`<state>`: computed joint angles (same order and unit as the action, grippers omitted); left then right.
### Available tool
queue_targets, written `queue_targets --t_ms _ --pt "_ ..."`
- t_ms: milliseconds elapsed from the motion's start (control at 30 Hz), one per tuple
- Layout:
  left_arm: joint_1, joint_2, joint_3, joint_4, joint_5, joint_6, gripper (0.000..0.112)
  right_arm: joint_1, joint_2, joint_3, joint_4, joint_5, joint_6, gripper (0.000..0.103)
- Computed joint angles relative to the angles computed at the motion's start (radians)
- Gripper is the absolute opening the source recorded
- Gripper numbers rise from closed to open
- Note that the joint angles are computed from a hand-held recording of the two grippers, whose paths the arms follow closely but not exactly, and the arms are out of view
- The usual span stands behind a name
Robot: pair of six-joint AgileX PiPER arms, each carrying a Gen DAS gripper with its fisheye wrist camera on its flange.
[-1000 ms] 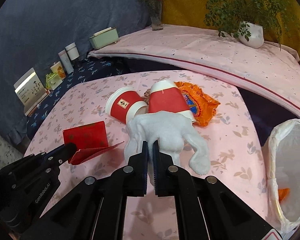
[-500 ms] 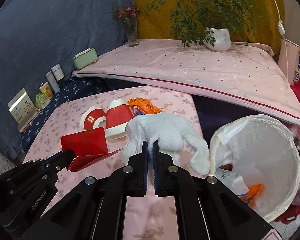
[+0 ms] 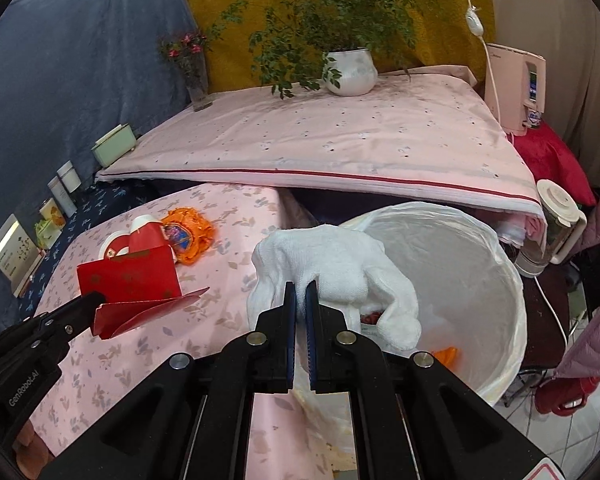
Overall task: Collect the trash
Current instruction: 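Carry the envelope and gloves over the bin and open both grippers inside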
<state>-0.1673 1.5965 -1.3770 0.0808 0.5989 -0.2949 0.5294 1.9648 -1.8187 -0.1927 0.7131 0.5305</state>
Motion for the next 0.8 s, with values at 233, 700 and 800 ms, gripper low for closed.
queue_targets --t_ms 233,700,800 --pt "-0.082 0.081 -0.098 -0.011 0.036 -0.026 0.001 -0.062 -0.044 0.106 0.018 -0.045 -0.003 0.005" --pt "-0.156 0.22 -0.255 -0.049 0.107 -0.053 0.035 -0.125 -0.075 0.202 0.022 -0.092 0.001 0.011" --pt "-0.163 0.211 -0.233 0.018 0.092 -0.118 0.043 -0.126 -0.074 0.2 0.028 -0.092 -0.005 0.016"
